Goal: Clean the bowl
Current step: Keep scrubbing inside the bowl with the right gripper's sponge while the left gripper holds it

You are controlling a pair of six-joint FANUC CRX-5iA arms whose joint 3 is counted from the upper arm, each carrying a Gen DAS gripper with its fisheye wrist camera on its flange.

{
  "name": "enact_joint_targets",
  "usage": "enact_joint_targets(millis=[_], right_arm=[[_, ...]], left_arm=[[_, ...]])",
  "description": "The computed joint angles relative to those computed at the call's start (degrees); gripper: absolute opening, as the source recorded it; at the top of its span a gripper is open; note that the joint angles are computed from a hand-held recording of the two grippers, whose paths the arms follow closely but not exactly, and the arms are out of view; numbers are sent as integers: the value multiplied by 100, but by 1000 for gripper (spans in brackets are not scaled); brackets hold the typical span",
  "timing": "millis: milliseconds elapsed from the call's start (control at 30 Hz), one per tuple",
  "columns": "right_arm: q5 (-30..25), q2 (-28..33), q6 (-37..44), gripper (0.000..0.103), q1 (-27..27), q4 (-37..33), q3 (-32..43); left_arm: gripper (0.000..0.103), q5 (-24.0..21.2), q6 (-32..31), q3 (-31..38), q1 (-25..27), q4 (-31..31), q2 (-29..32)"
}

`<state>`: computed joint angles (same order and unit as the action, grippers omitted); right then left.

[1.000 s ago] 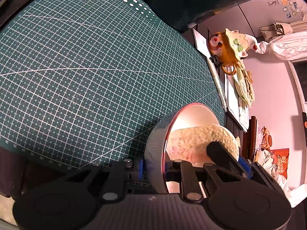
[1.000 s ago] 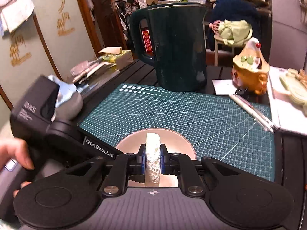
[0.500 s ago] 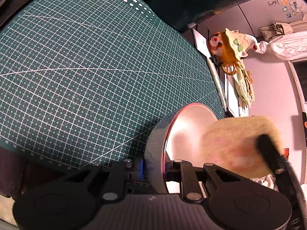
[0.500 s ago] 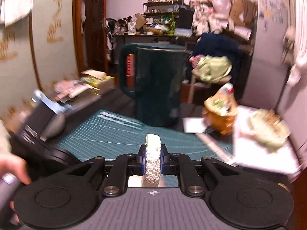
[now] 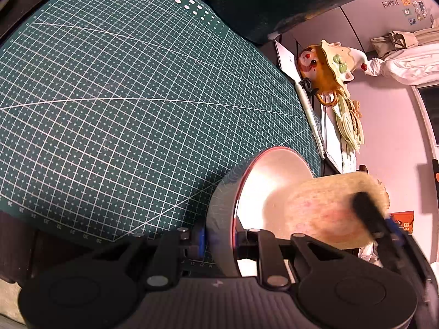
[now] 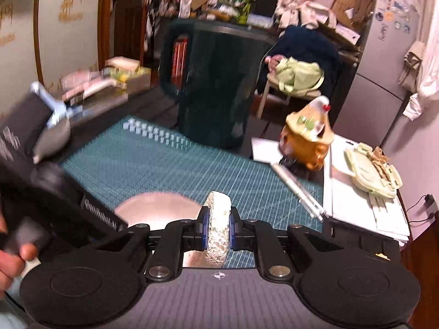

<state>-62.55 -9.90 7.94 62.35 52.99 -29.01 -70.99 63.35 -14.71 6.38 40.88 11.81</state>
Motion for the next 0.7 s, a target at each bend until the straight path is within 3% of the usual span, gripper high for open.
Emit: enact_joint_targets(millis=[167,433,567,700], right_arm=[[681,-324,-413,13,-166,-80,-134],[891,103,440,13,-317,-1425,323],[53,325,457,13,-88,-958,435],[110,2,-52,13,-99,-425,141]], left_arm=[[17,18,11,8,-25,4,6],[17,31,19,18,-41,8,13],[17,42,27,13,-53,11,16],[17,26,34,20,-48,4,14]])
